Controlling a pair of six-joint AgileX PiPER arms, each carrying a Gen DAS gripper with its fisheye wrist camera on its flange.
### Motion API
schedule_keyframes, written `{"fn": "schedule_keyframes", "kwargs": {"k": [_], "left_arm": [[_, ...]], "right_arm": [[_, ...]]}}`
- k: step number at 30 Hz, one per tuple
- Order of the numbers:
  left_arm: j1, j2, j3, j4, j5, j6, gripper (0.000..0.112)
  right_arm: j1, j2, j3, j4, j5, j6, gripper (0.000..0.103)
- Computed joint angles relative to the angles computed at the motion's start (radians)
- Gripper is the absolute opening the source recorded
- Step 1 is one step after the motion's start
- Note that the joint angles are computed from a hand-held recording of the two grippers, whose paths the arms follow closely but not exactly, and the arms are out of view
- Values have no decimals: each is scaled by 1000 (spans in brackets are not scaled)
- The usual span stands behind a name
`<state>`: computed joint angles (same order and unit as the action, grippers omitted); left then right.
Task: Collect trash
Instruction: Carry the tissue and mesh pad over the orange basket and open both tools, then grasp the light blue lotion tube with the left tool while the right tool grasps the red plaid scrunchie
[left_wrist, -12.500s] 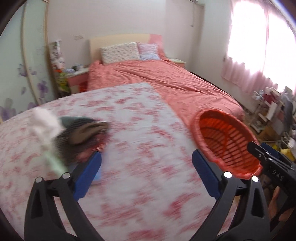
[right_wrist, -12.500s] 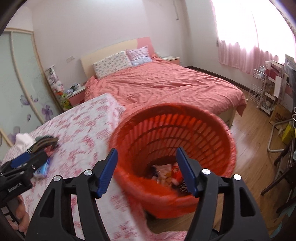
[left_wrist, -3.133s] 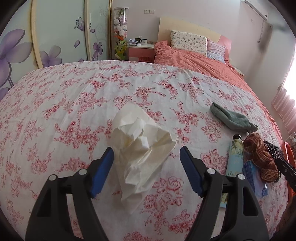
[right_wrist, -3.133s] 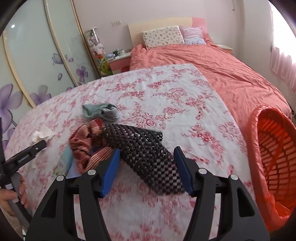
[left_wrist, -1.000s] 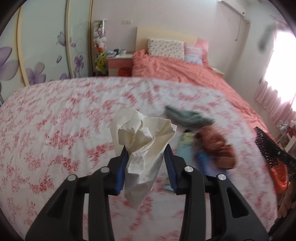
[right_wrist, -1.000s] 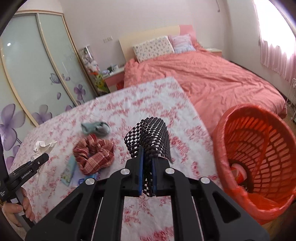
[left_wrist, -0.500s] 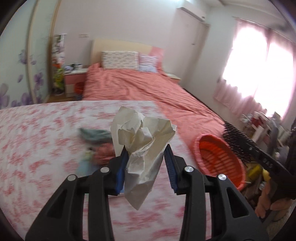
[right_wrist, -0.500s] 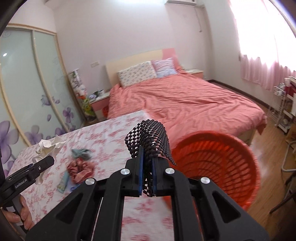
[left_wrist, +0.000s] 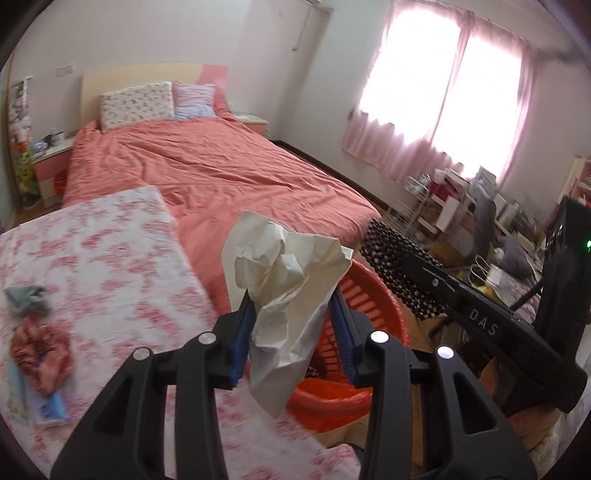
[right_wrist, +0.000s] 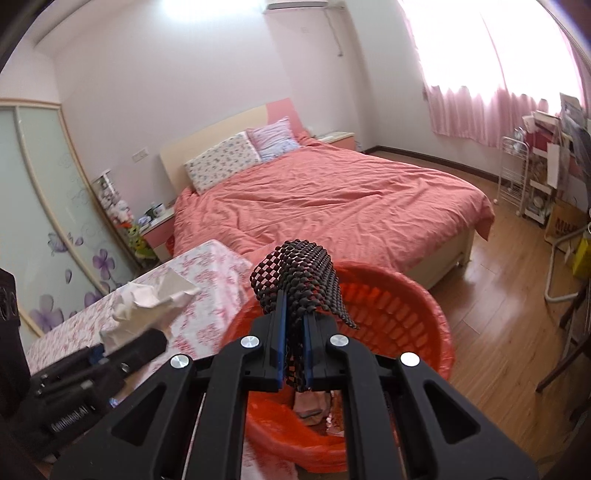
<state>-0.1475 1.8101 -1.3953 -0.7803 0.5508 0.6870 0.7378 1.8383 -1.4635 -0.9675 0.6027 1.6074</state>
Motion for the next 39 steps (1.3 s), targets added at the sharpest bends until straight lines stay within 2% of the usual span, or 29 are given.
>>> {"fn": "schedule_keyframes", "kwargs": {"k": [2,4,6,7,12,19,26,33,39], "left_arm": [[-34,42,-37,37,-5,-37,45],[-57,74,-65,87,-18,-92,60],[-64,106,-91,125,-29,-134,66],[-66,121,-102,155,-34,-166,66],[-28,111,-65,173,-60,-171,67],[70,6,70,144,-117,-104,68],[310,-92,223,52,-159,64,69],[564,-17,200,90,-148,63,68],[628,90,104,95,-63,65,55]], "right_arm": [[-25,10,-5,30,-21,-20,8],[-67,27,-10,122,-73,-81,11],[-93,32,-3,193,-109,-124,23],[-103,42,-8,229,-120,-149,29],[-88,40,5,216,-101,-141,42],[-71,33,4,198,-86,-144,43],[10,94,-77,212,-27,-201,44],[97,214,-230,291,42,-342,45],[132,298,-346,380,80,-450,45]]}}
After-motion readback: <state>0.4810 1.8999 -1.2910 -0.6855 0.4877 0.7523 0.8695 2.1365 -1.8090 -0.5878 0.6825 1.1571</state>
